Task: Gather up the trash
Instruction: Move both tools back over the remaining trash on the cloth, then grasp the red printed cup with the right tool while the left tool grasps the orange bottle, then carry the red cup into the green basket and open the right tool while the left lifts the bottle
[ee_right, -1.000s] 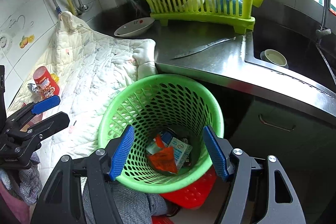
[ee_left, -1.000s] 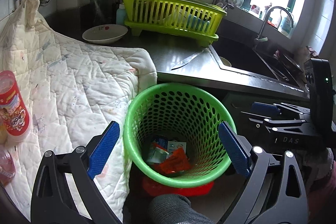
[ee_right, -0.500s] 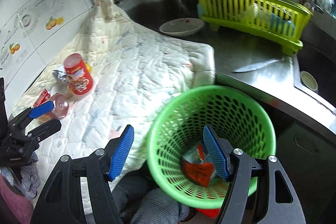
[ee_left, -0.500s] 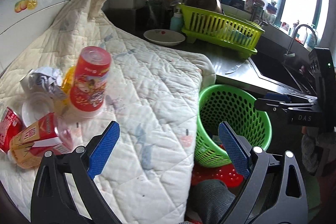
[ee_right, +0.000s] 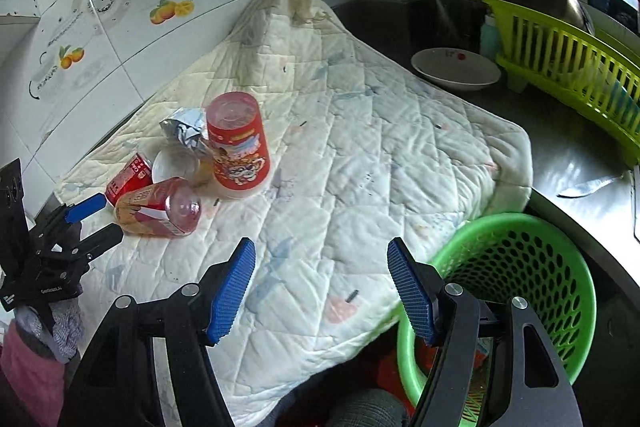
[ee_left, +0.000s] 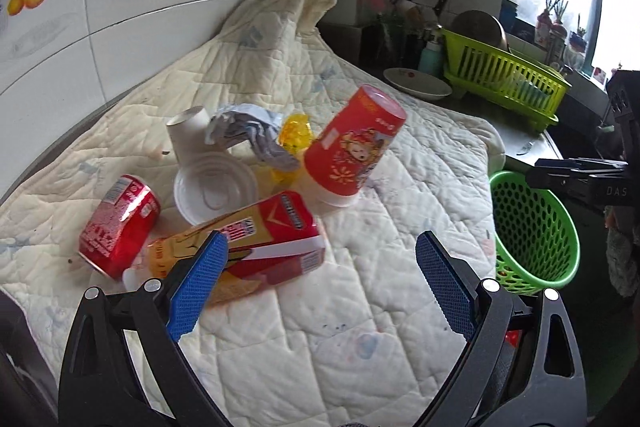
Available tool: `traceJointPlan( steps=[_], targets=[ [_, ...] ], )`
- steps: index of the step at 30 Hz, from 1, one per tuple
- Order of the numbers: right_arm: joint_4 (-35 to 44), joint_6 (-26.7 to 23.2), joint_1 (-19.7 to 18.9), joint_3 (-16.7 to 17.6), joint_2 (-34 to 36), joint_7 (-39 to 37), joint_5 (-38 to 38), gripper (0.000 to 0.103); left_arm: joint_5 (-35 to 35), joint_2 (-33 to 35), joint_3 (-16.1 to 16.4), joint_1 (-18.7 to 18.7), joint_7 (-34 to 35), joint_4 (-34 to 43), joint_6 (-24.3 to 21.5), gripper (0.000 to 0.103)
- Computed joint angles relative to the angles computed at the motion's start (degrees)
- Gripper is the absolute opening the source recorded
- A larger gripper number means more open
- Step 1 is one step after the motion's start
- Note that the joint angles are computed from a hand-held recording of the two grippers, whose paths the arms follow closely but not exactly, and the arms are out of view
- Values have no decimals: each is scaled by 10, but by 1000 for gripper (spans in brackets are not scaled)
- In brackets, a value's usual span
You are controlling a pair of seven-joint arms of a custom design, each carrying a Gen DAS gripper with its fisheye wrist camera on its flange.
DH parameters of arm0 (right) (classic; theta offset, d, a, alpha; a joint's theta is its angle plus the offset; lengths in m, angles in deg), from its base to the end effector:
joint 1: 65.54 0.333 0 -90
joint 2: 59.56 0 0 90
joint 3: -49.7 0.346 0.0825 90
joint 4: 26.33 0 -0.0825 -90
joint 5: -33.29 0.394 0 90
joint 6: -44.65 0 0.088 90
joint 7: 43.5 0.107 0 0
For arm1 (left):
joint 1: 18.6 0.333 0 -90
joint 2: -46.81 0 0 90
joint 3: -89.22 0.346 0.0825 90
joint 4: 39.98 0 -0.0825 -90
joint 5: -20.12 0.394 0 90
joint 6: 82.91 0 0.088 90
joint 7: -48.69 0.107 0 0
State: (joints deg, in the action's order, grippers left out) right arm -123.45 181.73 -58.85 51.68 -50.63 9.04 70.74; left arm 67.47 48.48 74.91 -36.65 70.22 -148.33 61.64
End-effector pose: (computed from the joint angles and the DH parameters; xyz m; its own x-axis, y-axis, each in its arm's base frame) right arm 0.6595 0.1041 0.5878 0.4935 -0.8350 -0.2434 -0.7218 -0.2371 -0.6502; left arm 0.5233 -0.3378 0.5785 0.0675 -0.9964 0.0504 -0.6473 -0.0822 -0.7578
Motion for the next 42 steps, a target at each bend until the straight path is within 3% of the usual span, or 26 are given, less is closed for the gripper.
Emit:
traceJointPlan(
  steps=[6,13,24,32,42],
  targets=[
    [60,-20,18,17,44,10,-9,71,0,-37,5,19,-4,-47,14,93],
    [154,-33,37,33,118,44,-26,75,-18,-42,6,38,44,-65,27,93],
    [303,-60,51,49,226,107,-65,79,-76,-20,19,56,187,-66,64,94],
    [382,-91,55,54,282,146,-89,79,-176,5,24,64,362,-56,91,97],
    [424,-105,61,61,312,171,-98,78,-224,26,27,65,455,-41,91,97]
  ],
)
